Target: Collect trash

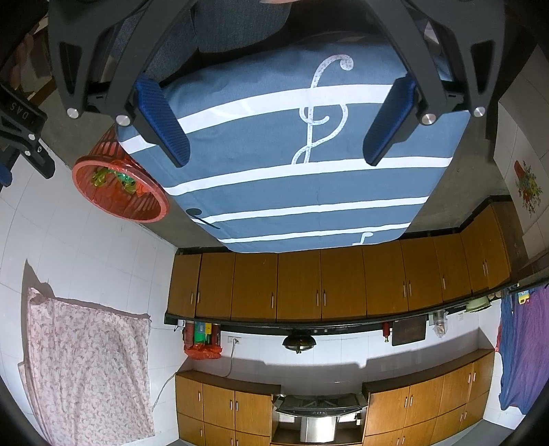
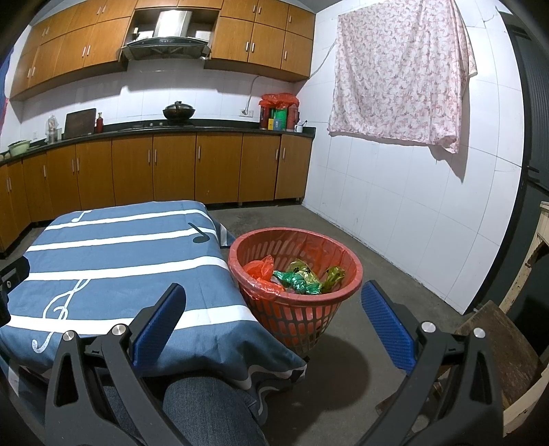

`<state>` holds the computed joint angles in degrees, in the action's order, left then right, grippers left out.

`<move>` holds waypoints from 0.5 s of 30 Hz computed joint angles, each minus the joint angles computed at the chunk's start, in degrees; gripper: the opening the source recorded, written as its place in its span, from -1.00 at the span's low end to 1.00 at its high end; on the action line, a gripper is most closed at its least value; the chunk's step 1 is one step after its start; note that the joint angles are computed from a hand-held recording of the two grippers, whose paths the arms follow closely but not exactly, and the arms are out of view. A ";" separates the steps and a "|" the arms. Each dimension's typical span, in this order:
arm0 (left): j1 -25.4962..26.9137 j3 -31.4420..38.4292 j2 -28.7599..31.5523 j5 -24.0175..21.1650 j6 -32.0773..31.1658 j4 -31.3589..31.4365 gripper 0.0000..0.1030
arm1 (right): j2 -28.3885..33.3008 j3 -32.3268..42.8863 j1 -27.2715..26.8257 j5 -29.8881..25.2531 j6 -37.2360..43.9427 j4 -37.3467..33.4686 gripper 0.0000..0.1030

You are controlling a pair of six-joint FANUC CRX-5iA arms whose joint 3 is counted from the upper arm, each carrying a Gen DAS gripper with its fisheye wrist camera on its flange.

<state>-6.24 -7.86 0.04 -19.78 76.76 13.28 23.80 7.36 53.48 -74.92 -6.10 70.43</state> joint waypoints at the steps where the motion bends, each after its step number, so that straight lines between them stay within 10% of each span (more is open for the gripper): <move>1: 0.02 -0.11 -0.05 0.02 -0.05 0.04 0.92 | -0.02 -0.01 -0.01 0.01 0.01 0.01 0.97; 15: -0.01 -0.17 -0.03 -0.04 0.62 -0.97 0.92 | -0.14 -0.16 0.04 0.01 0.01 -0.07 0.97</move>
<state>-6.26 -8.03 0.01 -19.82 77.38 12.31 23.66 7.20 53.52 -74.91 -6.09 70.36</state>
